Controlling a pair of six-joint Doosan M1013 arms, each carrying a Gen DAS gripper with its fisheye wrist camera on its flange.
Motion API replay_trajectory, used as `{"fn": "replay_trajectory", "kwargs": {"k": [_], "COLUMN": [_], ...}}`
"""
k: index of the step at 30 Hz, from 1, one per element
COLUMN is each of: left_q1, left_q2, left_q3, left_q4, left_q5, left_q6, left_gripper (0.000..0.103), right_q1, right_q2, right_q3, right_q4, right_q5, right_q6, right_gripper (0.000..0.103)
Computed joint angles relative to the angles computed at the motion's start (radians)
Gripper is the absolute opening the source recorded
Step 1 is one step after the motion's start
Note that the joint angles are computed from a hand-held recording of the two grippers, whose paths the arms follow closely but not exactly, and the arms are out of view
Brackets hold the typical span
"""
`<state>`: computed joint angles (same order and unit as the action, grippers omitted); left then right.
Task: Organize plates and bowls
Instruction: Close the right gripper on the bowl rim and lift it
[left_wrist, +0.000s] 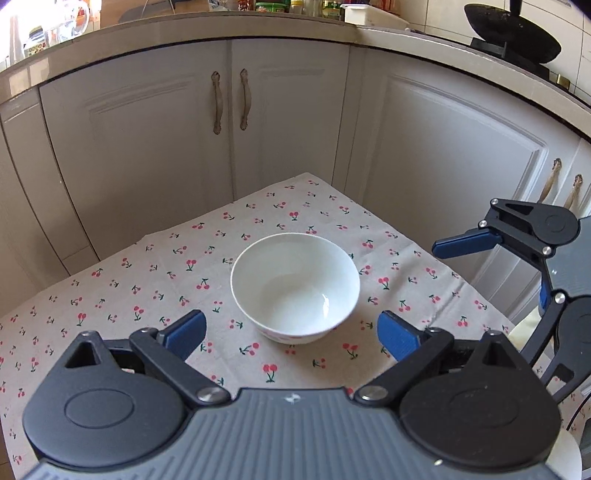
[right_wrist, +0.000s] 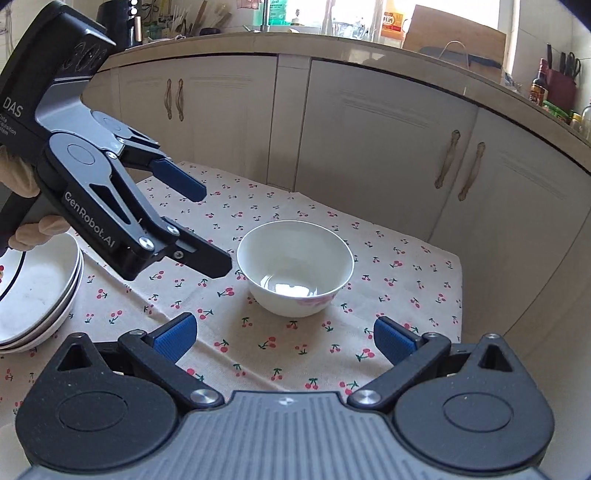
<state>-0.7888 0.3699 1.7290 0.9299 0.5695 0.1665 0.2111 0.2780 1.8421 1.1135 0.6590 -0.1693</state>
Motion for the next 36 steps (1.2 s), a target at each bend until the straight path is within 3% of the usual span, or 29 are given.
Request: {"fn": "replay_trajectory", "kwargs": {"k": [6, 10, 16, 36], "left_q1": [0.046, 0.069, 0.093, 0.111], "left_q2": [0.034, 0.051, 0.069, 0.083], "left_q3": [-0.018, -0.027, -0.039, -0.048], "left_q4": [-0.055, -0.091, -0.146, -0.167], "left_q5": [-0.076, -0.114, -0.144, -0.188], "left_q6": [0.061, 0.099, 0.141, 0.204], "left_gripper": [0.096, 0.087, 0.08, 0.075], "right_q1": [0.025, 0.036, 0.046, 0.059], "right_q2": [0.06, 0.09, 0.119, 0.127], "right_q3": [-0.059, -0.086, -0.117, -0.124], "right_q4": [-0.028, -0.046, -0.071, -0.09], "right_q5": [0.002, 0.003, 0.012, 0.014], "right_q6": [-0.005, 0.017, 0.06, 0.093], "right_gripper": [0.103, 0.101, 0.093, 0.087]}}
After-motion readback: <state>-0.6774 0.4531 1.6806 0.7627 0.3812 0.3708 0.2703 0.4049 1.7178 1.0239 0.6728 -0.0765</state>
